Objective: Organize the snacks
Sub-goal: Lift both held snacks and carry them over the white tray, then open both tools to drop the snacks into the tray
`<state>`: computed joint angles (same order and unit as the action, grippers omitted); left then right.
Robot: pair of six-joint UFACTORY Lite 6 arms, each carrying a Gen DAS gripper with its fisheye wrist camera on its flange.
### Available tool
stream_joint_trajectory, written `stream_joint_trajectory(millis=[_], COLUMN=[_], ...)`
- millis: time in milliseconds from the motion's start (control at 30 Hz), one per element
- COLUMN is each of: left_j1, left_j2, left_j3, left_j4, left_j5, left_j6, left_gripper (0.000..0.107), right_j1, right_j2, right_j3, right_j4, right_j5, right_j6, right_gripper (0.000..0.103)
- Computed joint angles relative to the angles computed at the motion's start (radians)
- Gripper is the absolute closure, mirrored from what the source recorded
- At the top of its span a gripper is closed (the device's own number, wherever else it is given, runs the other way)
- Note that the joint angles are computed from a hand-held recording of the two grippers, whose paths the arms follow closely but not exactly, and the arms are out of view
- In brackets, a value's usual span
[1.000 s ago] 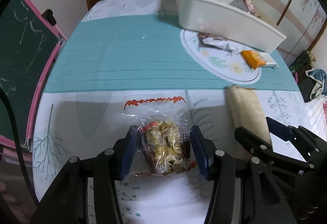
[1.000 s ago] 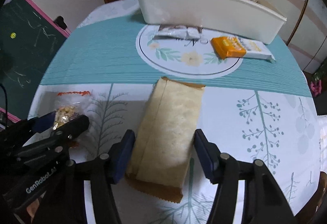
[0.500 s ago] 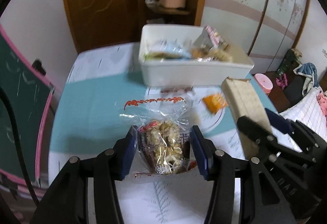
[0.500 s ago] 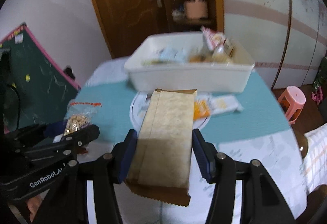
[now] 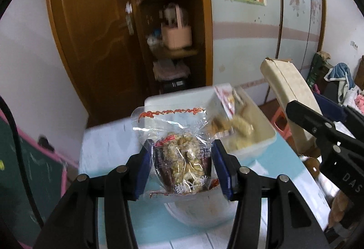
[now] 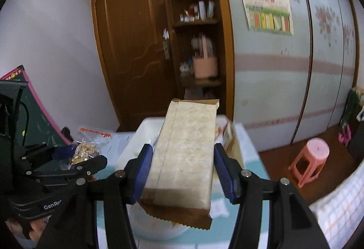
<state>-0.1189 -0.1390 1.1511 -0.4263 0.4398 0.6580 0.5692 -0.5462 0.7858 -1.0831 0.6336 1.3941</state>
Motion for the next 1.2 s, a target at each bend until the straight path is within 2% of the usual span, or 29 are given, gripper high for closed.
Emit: stream_joint_trajectory(millis=[133, 300, 500, 700, 767, 800, 833, 867, 933, 1033, 1067, 1200], left_j1=[-0.041, -0.049, -0.047, -0.055, -0.061, -0.067, -0.075, -0.08, -0.093, -0.071, -0.068, -0.071], left_j2=[0.146, 0.365, 0.597, 0.772, 0.819, 0.85, 0.884, 0.883, 0.948, 1.019, 1.009, 0.962], left_j3=[0.21, 0.51, 0.789, 0.955, 0.994, 1.032, 1.067, 1.06, 1.138, 1.233, 1.209, 1.109], left_j4=[0.094, 0.157, 0.18, 0.237, 0.254, 0.276, 0.293, 0.333, 0.434, 0.381, 0.377, 0.401], left_j5=[-0.013, 0.04, 0.12, 0.151, 0.156, 0.164, 0.163, 0.155, 0.166, 0.211, 0.202, 0.158], left_j6=[-0.113, -0.215, -0.276, -0.341, -0.362, -0.385, -0.399, -0.432, -0.527, -0.496, -0.493, -0.486], left_gripper=[0.057, 0.057, 0.056, 0.055, 0.052, 0.047, 0.037, 0.033, 0.013, 0.009, 0.009, 0.009], right_j1=[-0.139, -0.269, -0.337, -0.387, -0.393, -0.398, -0.405, -0.416, -0.43, -0.459, -0.467, -0.471], right_j2=[0.14, 0.342, 0.516, 0.655, 0.701, 0.721, 0.74, 0.756, 0.769, 0.774, 0.771, 0.764], right_j3=[0.166, 0.377, 0.538, 0.636, 0.665, 0.679, 0.69, 0.698, 0.693, 0.681, 0.671, 0.648], right_j4=[0.079, 0.259, 0.369, 0.463, 0.469, 0.495, 0.543, 0.592, 0.605, 0.686, 0.705, 0.682], right_j5=[-0.103, -0.187, -0.201, -0.212, -0.206, -0.203, -0.207, -0.216, -0.226, -0.243, -0.249, -0.252], right_j6=[-0.153, -0.367, -0.483, -0.582, -0.602, -0.63, -0.677, -0.724, -0.726, -0.788, -0.801, -0.784], right_gripper=[0.048, 0.048, 0.048, 0.048, 0.047, 0.047, 0.047, 0.047, 0.047, 0.04, 0.038, 0.037])
